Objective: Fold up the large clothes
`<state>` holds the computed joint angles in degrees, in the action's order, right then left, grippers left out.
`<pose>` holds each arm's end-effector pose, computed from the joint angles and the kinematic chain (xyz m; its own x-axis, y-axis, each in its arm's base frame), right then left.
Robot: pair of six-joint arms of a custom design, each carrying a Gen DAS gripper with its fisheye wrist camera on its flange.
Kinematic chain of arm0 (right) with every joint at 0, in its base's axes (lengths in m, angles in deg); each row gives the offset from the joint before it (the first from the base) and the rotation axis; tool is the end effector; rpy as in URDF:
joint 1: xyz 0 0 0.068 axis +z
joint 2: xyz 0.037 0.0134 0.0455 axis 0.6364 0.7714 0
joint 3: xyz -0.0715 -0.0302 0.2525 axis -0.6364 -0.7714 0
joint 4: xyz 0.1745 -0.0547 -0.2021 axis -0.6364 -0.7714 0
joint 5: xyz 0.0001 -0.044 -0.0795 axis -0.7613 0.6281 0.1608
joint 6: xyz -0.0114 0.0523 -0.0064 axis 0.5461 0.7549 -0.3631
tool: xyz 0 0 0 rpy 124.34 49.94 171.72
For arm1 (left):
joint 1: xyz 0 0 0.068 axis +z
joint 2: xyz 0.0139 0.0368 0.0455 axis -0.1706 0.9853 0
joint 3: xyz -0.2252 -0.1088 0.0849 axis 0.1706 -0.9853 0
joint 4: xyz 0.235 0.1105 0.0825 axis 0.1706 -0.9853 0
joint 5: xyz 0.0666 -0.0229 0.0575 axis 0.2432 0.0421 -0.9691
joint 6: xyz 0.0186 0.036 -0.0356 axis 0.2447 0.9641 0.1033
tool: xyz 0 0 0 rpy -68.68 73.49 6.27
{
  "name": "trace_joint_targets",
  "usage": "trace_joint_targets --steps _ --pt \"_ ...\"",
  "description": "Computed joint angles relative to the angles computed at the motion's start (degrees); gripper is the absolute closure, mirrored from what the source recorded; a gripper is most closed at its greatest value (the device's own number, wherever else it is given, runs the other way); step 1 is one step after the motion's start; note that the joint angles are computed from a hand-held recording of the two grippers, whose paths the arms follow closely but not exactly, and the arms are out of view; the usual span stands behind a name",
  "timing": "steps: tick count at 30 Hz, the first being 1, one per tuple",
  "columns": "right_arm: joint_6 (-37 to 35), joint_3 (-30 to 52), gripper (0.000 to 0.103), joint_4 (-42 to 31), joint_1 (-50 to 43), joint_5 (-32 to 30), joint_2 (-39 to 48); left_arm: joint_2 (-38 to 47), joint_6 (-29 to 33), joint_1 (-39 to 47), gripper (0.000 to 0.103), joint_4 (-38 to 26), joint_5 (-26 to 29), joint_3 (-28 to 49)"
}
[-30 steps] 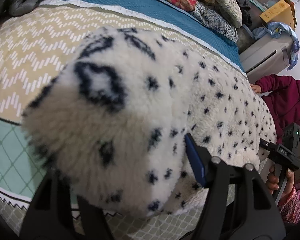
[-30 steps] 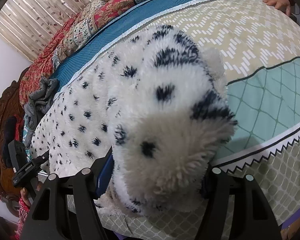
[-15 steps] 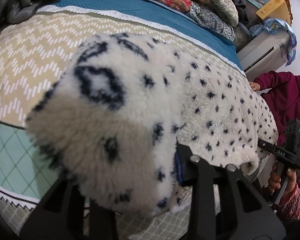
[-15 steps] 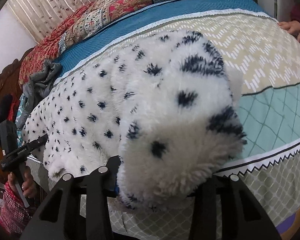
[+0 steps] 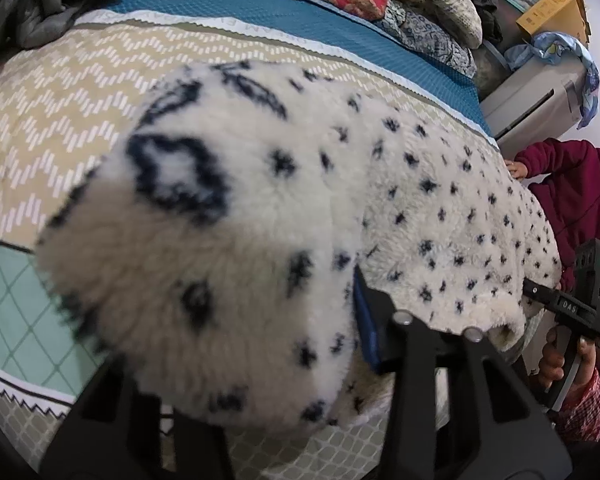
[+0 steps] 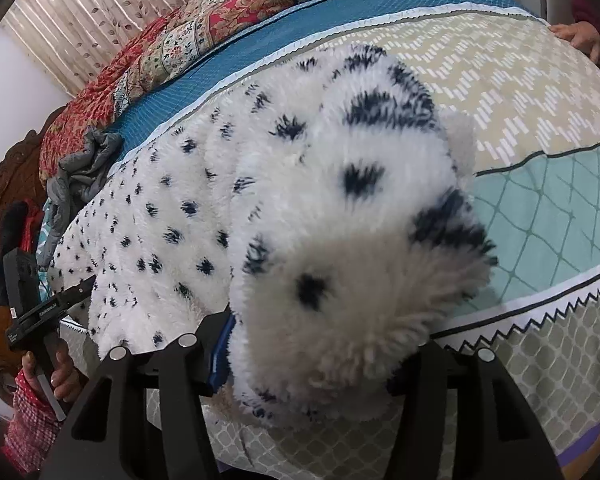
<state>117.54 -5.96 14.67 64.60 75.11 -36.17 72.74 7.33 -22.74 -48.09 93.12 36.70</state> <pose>0.1410 0.0615 0.1179 -0.7341 0.5250 -0.4307 0.3637 0.8396 0.4035 0.3053 -0.0871 0.1887 -0.8812 0.2798 -0.3810 0.4317 0.8046 -0.4076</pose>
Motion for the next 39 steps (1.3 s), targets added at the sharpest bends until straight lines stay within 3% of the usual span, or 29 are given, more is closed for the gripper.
trace_joint_targets --steps 7,23,25,28,31,32,33,35,39 --pt "-0.37 1.92 0.073 -1.07 4.05 4.08 2.01 -0.9 0.64 -0.16 0.073 0.33 0.01 -0.54" --pt "0.46 2.44 0.075 -1.0 6.17 6.21 2.84 -1.86 1.63 0.58 0.077 -0.24 0.39 -0.81" --pt "0.81 2.55 0.074 -1.03 6.48 6.29 3.03 -1.57 1.72 0.49 0.077 -0.42 -0.04 -0.55" --pt "0.81 2.36 0.074 -1.08 6.31 5.94 2.64 -0.39 -0.38 -0.38 0.062 -0.53 -1.21 0.24" --pt "0.39 2.05 0.074 -1.13 5.39 5.16 2.2 0.3 -0.94 -0.76 0.062 -0.29 -1.36 0.57" --pt "0.06 1.86 0.074 -1.0 4.77 4.67 2.0 0.08 -1.02 -1.05 0.063 -0.04 -1.72 0.45" --pt "0.18 1.78 0.074 -0.94 4.68 4.53 1.9 -0.13 -0.95 -1.05 0.071 0.16 -1.51 0.32" --pt "0.31 1.54 0.074 -1.07 4.47 4.29 1.21 -0.86 -0.67 -0.96 0.078 0.47 -1.0 -0.05" --pt "-0.54 2.94 0.079 -6.24 3.03 3.24 -6.31 -4.15 -0.58 -0.19 0.083 -1.65 1.21 0.89"
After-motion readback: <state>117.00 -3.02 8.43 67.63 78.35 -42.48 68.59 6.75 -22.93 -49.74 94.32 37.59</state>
